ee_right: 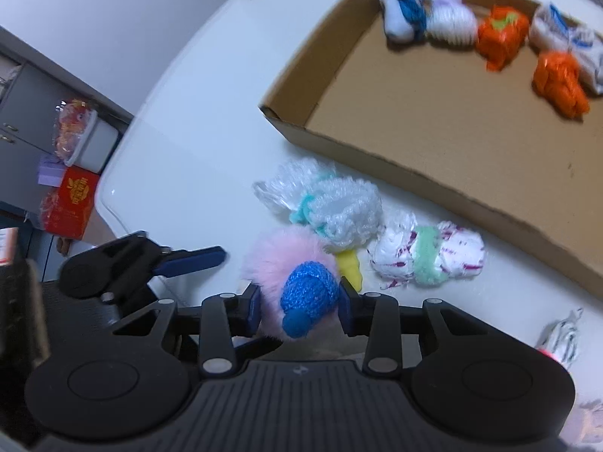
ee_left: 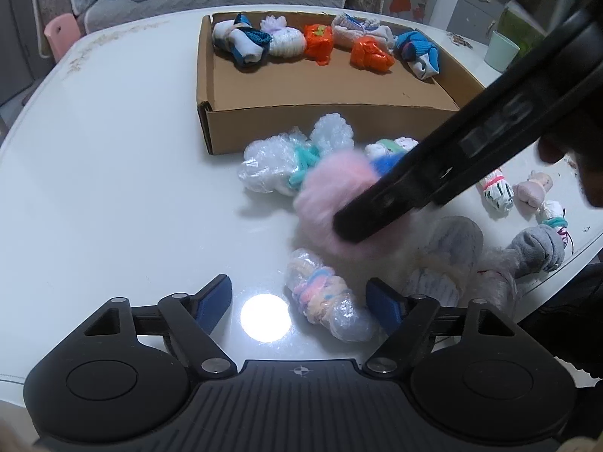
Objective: Organize objects
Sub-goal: 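Grasp clear plastic bundle with left gripper while right gripper grasps pink pompom bundle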
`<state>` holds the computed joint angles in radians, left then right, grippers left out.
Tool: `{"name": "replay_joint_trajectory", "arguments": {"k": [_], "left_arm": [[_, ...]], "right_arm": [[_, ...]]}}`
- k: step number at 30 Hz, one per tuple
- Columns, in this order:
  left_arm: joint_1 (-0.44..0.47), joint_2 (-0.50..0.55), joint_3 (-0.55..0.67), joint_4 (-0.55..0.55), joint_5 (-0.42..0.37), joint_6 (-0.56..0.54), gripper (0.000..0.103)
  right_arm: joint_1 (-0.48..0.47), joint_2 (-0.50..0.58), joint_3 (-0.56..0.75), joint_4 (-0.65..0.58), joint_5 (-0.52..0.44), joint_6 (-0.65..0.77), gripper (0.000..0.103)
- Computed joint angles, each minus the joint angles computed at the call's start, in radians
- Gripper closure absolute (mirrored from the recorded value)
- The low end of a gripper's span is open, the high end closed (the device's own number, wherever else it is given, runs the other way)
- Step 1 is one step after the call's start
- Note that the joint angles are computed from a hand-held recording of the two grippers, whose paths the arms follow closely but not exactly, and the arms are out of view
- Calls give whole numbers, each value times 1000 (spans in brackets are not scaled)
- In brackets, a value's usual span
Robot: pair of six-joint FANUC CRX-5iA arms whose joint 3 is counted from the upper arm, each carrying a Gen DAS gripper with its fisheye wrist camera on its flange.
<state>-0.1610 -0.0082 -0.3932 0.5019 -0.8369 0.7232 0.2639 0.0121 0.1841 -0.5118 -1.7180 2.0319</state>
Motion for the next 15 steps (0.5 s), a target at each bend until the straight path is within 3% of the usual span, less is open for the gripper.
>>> {"name": "replay_joint_trajectory", "arguments": {"k": [3,8,15], "left_arm": [[0,-1,-3,10,4,5,35],[-8,-10,-4,-10,13,21,64],[-6,-1,2,0,0,28,69]], "right_arm": [[-45,0,42,-39,-13,25,67],[-129,17,109,-107,-37,40,67],[-200,71,190,-190,-36,32,67]]}}
